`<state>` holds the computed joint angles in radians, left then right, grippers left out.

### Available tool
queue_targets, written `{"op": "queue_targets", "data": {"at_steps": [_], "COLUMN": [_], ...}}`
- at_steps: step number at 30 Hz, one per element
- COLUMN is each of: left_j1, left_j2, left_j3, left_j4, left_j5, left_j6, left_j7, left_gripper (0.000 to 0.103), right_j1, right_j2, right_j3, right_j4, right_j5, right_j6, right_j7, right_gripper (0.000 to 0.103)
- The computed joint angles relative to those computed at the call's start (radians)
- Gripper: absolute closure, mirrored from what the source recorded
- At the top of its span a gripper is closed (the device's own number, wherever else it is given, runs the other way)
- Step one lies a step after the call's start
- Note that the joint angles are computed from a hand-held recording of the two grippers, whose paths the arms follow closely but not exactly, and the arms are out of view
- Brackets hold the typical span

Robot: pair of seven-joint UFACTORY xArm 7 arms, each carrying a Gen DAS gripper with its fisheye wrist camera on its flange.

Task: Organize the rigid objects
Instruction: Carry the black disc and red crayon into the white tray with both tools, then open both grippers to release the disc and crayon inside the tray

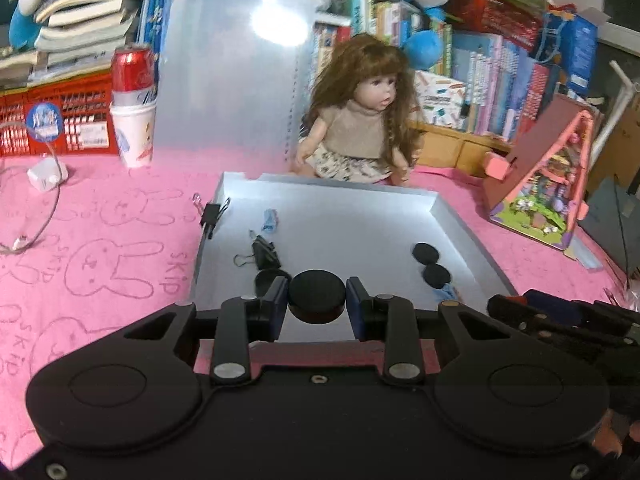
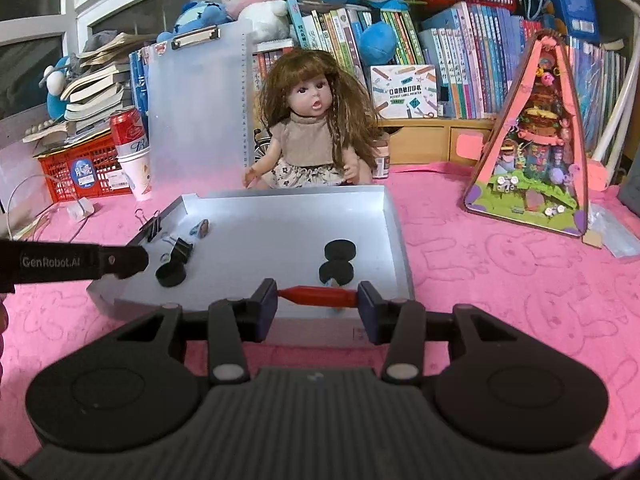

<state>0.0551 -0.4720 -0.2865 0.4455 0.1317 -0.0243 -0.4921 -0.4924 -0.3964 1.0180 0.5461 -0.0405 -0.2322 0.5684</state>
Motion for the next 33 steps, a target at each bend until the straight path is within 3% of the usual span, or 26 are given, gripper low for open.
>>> {"op": "queue_targets", "data": {"at_steps": [10, 13, 16, 23, 25, 33], "left_j1": [0.029, -0.017, -0.05, -0.111, -0.104, -0.087], "left_j2": [0.081, 0.116, 0.152, 0.216, 0.226, 0.249], "left_j3": [0.006, 0.054, 0.09, 0.159, 0.156, 0.147], "left_j4": [0.05, 0.086, 0.125, 0.176, 0.18, 0.19], "left_j5": [0.046, 0.044, 0.042, 0.011, 0.025, 0.07], "left_j6": [0.062, 0.112, 0.163, 0.219, 0.219, 0.195], "left_j7": [-0.005, 0.02, 0.037, 0.08, 0.068, 0.03], "left_gripper": [0.073, 0.073, 0.073, 0.073, 0.073, 0.073], "right_j1": [-0.046, 0.051, 0.171, 0.287, 0.31, 0.417], "right_j2": [0.15, 0.229, 0.296, 0.405, 0.427, 0.458], "right_j3": [-0.001, -0.102, -0.216, -0.324, -0.35, -0.465], "right_j4": [0.1, 0.153, 0.224, 0.385, 0.404, 0.409], "right_j5": [-0.07, -0.115, -0.09, 0.009, 0.011, -0.101], "right_j6": [0.097, 0.179, 0.286, 0.536, 0.559, 0.496], "right_j7": [-0.018, -0.05, -0.125, -0.237, -0.222, -0.129], "right_gripper": [0.055, 0.054, 0.054, 0.054, 0.054, 0.055]}}
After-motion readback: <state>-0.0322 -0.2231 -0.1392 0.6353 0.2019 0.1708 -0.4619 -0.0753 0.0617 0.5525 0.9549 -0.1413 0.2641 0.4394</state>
